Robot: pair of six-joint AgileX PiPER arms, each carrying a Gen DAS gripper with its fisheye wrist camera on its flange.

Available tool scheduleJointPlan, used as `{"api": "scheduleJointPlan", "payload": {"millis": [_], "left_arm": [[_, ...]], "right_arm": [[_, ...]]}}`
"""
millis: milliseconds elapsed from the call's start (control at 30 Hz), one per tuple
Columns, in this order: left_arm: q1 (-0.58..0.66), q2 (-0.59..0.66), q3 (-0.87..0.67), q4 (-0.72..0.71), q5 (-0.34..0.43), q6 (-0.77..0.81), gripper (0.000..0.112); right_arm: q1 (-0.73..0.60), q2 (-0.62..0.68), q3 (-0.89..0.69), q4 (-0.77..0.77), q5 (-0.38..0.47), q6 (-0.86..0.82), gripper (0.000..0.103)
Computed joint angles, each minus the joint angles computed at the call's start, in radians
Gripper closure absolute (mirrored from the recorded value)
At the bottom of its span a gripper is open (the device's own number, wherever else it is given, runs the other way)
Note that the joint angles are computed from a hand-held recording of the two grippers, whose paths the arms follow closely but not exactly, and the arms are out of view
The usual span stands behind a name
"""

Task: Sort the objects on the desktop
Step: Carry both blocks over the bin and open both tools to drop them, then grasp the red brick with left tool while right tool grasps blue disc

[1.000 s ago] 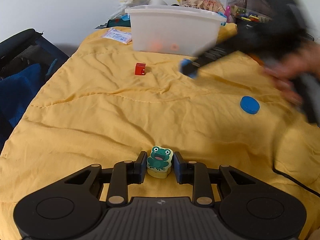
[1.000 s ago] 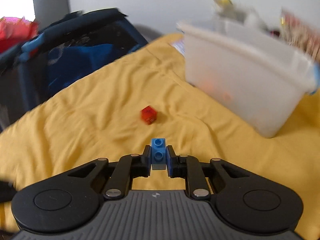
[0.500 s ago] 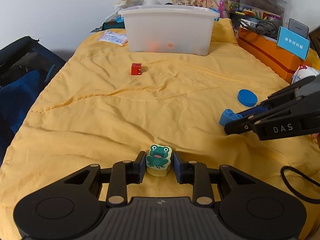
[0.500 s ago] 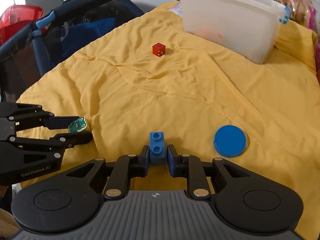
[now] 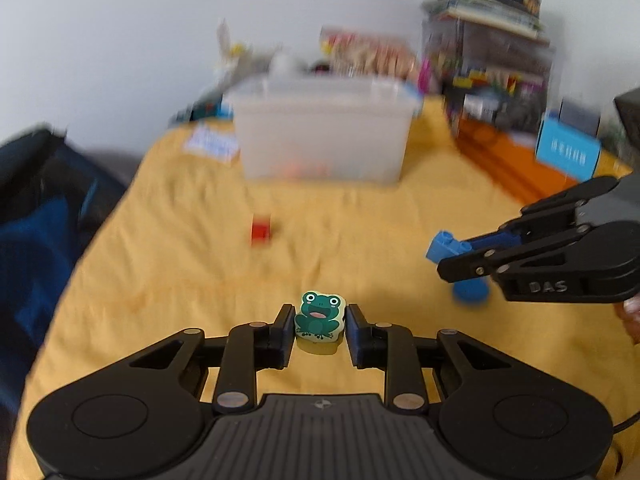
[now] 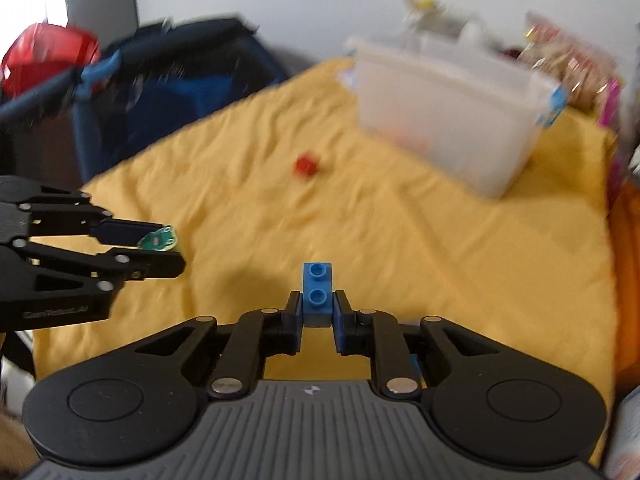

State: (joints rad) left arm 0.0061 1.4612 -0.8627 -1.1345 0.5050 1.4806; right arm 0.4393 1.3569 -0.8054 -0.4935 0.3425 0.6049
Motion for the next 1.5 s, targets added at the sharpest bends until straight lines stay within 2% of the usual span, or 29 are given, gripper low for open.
{"api": "scheduleJointPlan", "payload": {"millis": [100, 167, 233, 300, 367, 500, 600, 667, 733, 767, 833, 867, 900, 967, 1000, 1067, 1133, 1167, 1267, 1367, 1433, 1500], "left_arm": [[-0.041, 0.054, -0.121, 0.008, 0.002, -0.035, 0.082], [-0.067, 0.112, -0.212, -0.042, 0.006, 0.022, 0.082], [-0.1, 0.189, -0.325, -0.086, 0.0, 0.062, 0.082], [-0.14, 0.282, -0.479, -0.054, -0.023, -0.007, 0.082], [-0.181, 0.391, -0.67, 0.032, -0.034, -0.152, 0.082], [-0.252, 0.597, -1.05, 0.331, -0.007, -0.521, 0.082], [-0.295, 0.742, -1.308, 0.535, 0.044, -0.758, 0.082], [-0.314, 0.843, -1.488, 0.641, 0.121, -0.889, 0.082], [-0.325, 0.936, -1.648, 0.708, 0.203, -0.954, 0.08], [-0.338, 0.951, -1.669, 0.759, 0.207, -0.98, 0.078], [-0.334, 0.907, -1.589, 0.763, 0.178, -0.938, 0.077], [-0.324, 0.851, -1.49, 0.727, 0.134, -0.88, 0.075], [-0.308, 0.791, -1.39, 0.677, 0.095, -0.815, 0.066], [-0.26, 0.673, -1.19, 0.536, 0.024, -0.668, 0.052], [-0.223, 0.616, -1.09, 0.45, 0.009, -0.591, 0.048], [-0.153, 0.528, -0.907, 0.291, 0.0, -0.451, 0.048], [-0.112, 0.476, -0.756, 0.281, -0.031, -0.421, 0.049], [-0.102, 0.462, -0.695, 0.311, -0.055, -0.429, 0.049], [-0.094, 0.474, -0.614, 0.495, -0.057, -0.567, 0.054], [-0.101, 0.491, -0.588, 0.523, -0.069, -0.585, 0.054], [-0.109, 0.515, -0.605, 0.503, -0.072, -0.571, 0.056], [-0.129, 0.569, -0.675, 0.557, -0.042, -0.632, 0.064]], "right_arm": [[-0.073, 0.016, -0.059, -0.028, -0.004, -0.01, 0.086], [-0.125, 0.043, -0.115, -0.065, -0.015, -0.001, 0.086], [-0.166, 0.083, -0.184, -0.144, -0.029, 0.059, 0.086], [-0.205, 0.145, -0.27, -0.243, -0.044, 0.14, 0.086], [-0.233, 0.227, -0.38, -0.288, -0.015, 0.178, 0.086], [-0.293, 0.354, -0.551, -0.126, 0.015, 0.086, 0.086], [-0.312, 0.418, -0.634, -0.099, 0.045, 0.077, 0.086], [-0.321, 0.461, -0.699, -0.063, 0.068, 0.039, 0.085], [-0.326, 0.498, -0.752, 0.0, 0.081, -0.042, 0.085], [-0.325, 0.514, -0.777, 0.026, 0.095, -0.079, 0.083], [-0.322, 0.53, -0.8, 0.046, 0.108, -0.134, 0.076], [-0.316, 0.513, -0.776, 0.022, 0.093, -0.128, 0.076], [-0.307, 0.488, -0.742, -0.015, 0.076, -0.112, 0.076], [-0.271, 0.404, -0.629, -0.186, 0.03, -0.003, 0.076], [-0.253, 0.356, -0.562, -0.272, 0.003, 0.051, 0.076], [-0.24, 0.245, -0.406, -0.426, -0.065, 0.16, 0.076], [-0.228, 0.142, -0.253, -0.452, -0.102, 0.188, 0.074], [-0.213, 0.107, -0.197, -0.441, -0.088, 0.192, 0.074], [-0.178, 0.023, -0.04, -0.338, -0.051, 0.167, 0.074], [-0.15, 0.002, 0.032, -0.207, 0.015, 0.153, 0.074], [-0.122, -0.008, 0.052, -0.202, 0.059, 0.214, 0.074], [-0.069, -0.015, 0.049, -0.287, 0.124, 0.306, 0.074]]}}
